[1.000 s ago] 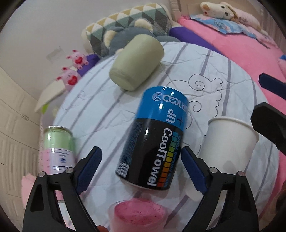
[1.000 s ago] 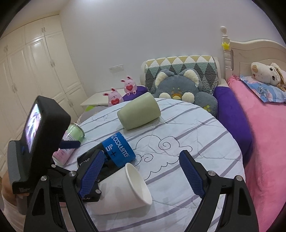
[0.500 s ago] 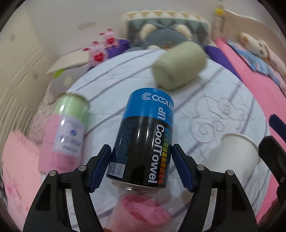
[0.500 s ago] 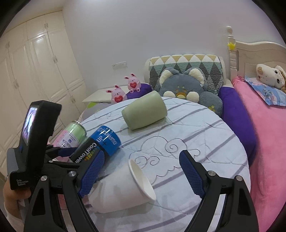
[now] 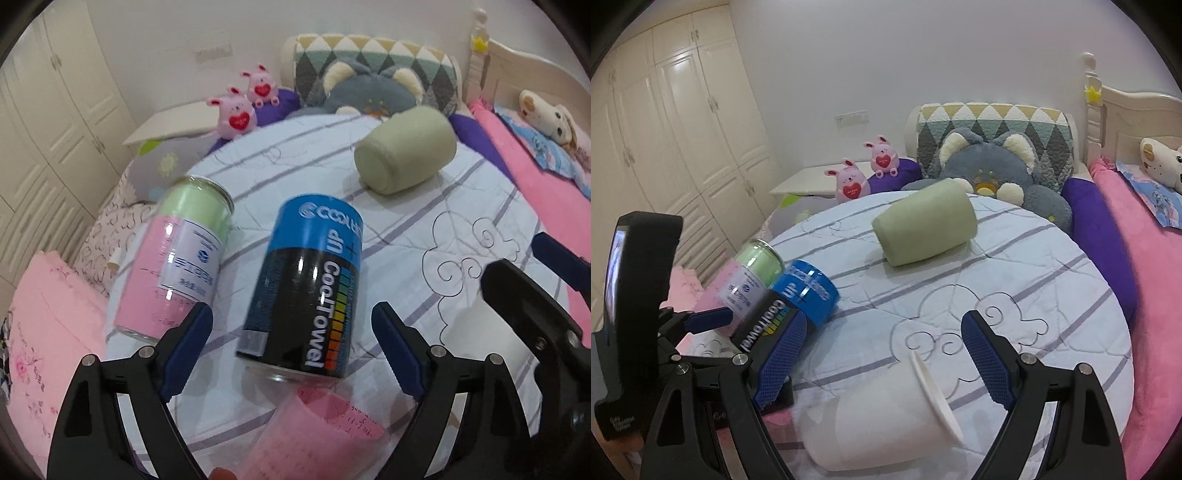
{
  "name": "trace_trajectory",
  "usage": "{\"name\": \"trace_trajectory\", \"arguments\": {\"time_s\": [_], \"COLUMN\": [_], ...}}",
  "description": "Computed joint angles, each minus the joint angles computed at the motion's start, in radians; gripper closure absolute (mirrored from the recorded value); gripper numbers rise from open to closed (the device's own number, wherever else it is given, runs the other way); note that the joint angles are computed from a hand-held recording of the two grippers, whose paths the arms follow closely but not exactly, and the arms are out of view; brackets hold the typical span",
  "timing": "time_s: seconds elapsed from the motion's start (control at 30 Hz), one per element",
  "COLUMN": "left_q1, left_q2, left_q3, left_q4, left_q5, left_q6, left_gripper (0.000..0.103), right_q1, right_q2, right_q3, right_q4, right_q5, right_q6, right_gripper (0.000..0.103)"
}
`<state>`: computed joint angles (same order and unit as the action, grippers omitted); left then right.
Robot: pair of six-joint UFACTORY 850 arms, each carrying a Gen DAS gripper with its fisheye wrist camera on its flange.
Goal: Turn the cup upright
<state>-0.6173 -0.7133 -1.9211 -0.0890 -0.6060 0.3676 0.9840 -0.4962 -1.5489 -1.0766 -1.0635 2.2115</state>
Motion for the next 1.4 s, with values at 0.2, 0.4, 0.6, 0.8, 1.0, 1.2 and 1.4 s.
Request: {"name": "trace_trajectory", "arguments": {"time_s": [0.2, 0.4, 0.6, 0.8, 1.0, 1.2, 1.4], "left_q1": [0.015, 0.032, 0.05, 0.063, 0.076, 0.081, 0.082], "left_q2": [0.055, 0.08, 0.083, 0.065, 0.038, 0.025, 0.019], "left_q3": [0.072, 0.111, 0.123, 0.105, 0.063, 0.047, 0.036], "left_q4": [-0.003, 0.023, -0.028, -0.088, -0.189, -0.244, -0.263], "left_q5": [0.08, 0.136, 0.156, 0.16, 0.119, 0.101, 0.088], "left_q6": [0.033, 0.027, 0.095, 0.178, 0.267, 0.32, 0.344], "left_gripper": [0.008, 0.008, 0.008, 0.002, 0.002, 0.0, 0.0], "right_q1": [-0.009, -0.061, -0.111, -0.144, -0.185, -0.221, -0.239], "right_q2": [0.001, -0.002, -0.05, -0.097, -0.129, -0.143, -0.141], "right_q3": [-0.037, -0.059, -0.122, -0.186, -0.243, -0.237, -0.208], "right_q4": [0.011, 0.085, 0.223, 0.333, 0.488, 0.589, 0.599], "right_q5": [0.021, 0.211, 0.332, 0.348, 0.348, 0.408, 0.483], "right_q6": [-0.001, 0.005, -0.08, -0.174, -0.332, -0.4, -0.399], "right_gripper": [0.015, 0.015, 0.015, 0.016, 0.016, 0.016, 0.016]}}
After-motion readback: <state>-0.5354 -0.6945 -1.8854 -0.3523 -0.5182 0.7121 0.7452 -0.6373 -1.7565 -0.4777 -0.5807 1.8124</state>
